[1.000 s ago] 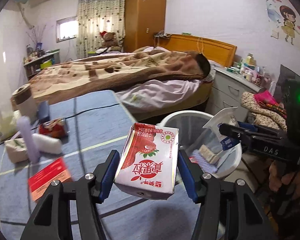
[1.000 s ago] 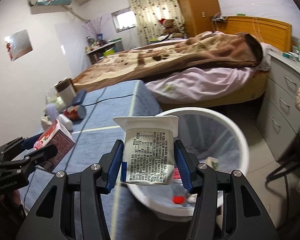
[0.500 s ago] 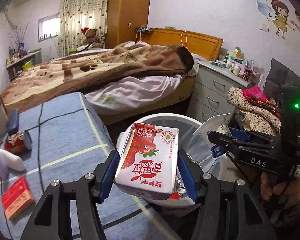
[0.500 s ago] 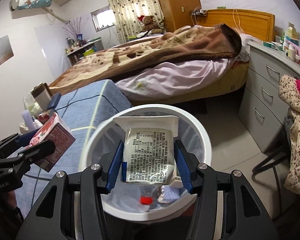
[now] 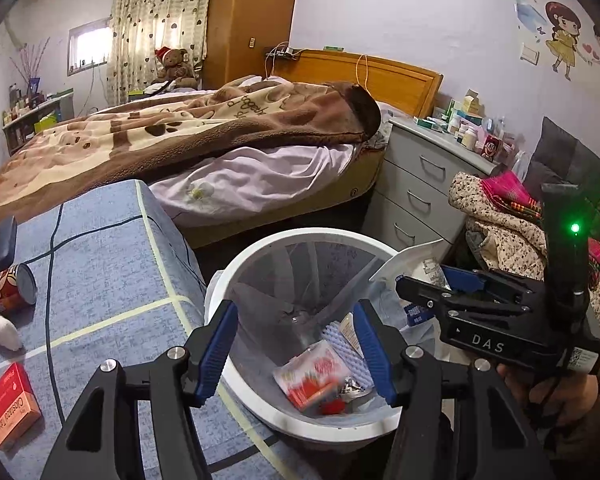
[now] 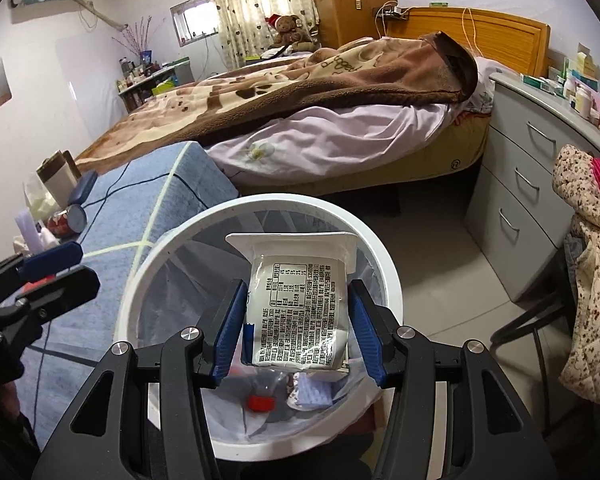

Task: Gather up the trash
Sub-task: 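Move both tools over the wastebasket and open them to drop carton and cup, then move the left tool to the red tablet box while the right tool approaches the cartoon can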

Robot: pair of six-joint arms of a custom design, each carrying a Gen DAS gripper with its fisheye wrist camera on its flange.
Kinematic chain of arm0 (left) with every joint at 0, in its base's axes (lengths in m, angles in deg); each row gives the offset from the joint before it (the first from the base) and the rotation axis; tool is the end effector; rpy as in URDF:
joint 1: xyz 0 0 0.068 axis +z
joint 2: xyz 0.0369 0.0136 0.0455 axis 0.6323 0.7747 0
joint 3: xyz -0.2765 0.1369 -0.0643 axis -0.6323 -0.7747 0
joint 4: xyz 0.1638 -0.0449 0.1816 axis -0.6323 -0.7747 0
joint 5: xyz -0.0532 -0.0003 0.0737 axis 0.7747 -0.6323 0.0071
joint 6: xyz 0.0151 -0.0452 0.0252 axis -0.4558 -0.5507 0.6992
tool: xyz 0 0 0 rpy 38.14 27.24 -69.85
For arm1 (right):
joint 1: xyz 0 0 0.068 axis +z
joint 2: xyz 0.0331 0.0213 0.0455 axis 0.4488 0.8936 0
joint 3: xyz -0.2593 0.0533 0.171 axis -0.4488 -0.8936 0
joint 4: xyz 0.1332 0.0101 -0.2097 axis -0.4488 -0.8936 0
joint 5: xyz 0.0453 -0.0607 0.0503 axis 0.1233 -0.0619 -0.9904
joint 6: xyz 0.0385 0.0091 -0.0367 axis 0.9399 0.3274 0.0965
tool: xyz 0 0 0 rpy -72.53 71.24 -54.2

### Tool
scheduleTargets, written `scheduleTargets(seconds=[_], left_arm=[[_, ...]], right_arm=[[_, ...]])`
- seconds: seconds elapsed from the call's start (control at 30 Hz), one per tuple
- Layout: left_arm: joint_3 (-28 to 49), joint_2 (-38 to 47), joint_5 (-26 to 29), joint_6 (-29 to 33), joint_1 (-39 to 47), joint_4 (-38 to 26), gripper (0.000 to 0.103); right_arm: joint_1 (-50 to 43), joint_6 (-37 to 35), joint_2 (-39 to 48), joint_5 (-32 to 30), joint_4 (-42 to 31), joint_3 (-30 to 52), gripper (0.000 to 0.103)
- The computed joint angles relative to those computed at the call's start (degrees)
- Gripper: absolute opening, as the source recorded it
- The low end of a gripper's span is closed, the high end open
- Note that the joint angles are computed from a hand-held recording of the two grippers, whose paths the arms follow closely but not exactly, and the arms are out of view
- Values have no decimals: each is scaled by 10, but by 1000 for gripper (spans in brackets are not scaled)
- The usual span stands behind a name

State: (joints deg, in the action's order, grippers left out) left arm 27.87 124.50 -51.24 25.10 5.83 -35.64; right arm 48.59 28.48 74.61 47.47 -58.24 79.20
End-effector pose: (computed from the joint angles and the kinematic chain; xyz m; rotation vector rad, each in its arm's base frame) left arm 0.3203 -0.2070 0.1496 0.3148 2.2975 -0.3232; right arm 0.3014 0.1200 0.1270 -0.1030 2.3841 0.2803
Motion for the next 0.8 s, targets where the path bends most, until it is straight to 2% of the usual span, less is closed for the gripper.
scheduleTargets(seconds=[0.03,0.07,0.1,0.3,0.8], left_arm=[[-2,-1,1,-1,1,1,64],[-6,-2,3,-1,3,5,65],[-8,-4,6,-2,4,6,65],[-29,-20,4,-7,13,13,65],[-147,-111,-5,-10,51,64,65]], right_arm=[[-1,0,0,1,0,0,60],[-2,2,-1,0,4,-2,68],[-2,4,-1,-1,7,-3,70],[3,11,-6,3,6,-3,70],[52,24,-21,19,4,8,70]])
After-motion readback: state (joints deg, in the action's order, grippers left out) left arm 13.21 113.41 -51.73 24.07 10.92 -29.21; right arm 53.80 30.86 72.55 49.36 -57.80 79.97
